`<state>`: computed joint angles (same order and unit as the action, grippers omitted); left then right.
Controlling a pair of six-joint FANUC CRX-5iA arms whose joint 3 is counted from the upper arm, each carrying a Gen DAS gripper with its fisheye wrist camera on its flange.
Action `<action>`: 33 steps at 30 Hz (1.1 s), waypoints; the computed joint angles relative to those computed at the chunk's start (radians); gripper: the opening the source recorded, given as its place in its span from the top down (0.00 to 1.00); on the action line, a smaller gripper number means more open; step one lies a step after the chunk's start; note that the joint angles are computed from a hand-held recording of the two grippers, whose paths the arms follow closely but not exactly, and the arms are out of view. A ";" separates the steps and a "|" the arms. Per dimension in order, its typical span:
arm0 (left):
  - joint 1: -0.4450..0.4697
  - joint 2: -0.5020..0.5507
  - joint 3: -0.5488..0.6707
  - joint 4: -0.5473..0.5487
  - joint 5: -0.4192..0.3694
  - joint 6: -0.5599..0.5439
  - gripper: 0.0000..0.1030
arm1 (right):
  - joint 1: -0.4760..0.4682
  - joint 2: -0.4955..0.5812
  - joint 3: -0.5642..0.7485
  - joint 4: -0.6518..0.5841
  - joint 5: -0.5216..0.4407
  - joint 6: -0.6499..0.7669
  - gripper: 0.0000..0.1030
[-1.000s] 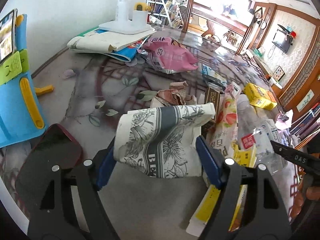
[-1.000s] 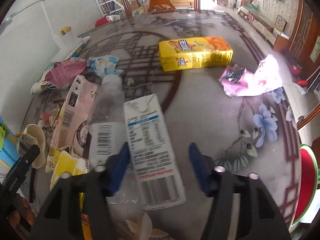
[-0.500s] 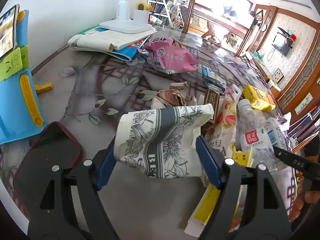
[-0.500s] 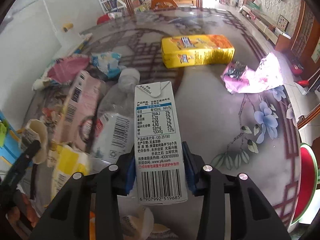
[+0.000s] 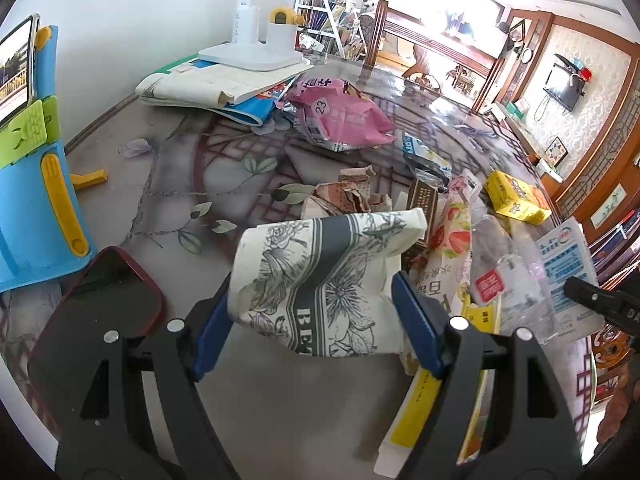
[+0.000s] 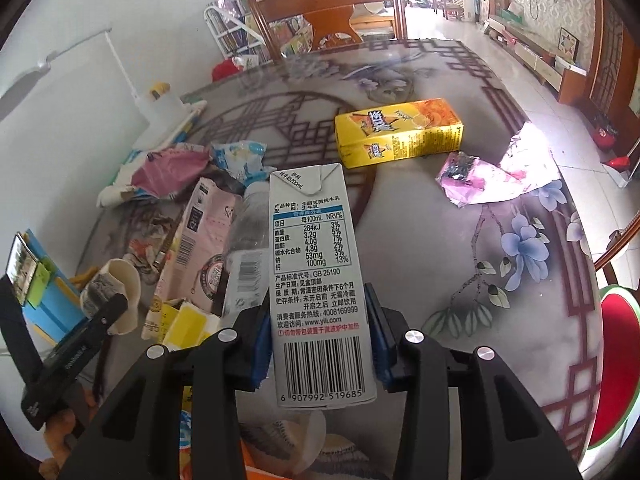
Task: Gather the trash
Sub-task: 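Lift the milk carton and newspaper and carry both toward the red bucket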
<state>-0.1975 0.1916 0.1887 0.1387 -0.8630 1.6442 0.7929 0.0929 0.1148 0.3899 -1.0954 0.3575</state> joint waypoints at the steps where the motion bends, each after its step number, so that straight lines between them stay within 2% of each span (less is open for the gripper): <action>1: -0.001 -0.002 -0.001 -0.003 0.003 0.000 0.28 | 0.002 -0.010 -0.010 0.005 0.006 -0.010 0.63; 12: -0.024 -0.034 -0.014 -0.074 0.026 0.016 0.28 | 0.036 -0.086 -0.094 0.081 0.006 -0.067 0.63; 17: -0.048 -0.076 -0.025 -0.131 0.046 0.040 0.28 | 0.065 -0.164 -0.176 0.156 -0.002 -0.134 0.63; 25: -0.097 -0.149 -0.081 -0.107 0.080 0.057 0.28 | 0.090 -0.293 -0.299 0.218 -0.001 -0.251 0.63; 33: -0.185 -0.159 -0.049 -0.092 0.090 0.024 0.28 | 0.124 -0.387 -0.388 0.239 0.012 -0.332 0.63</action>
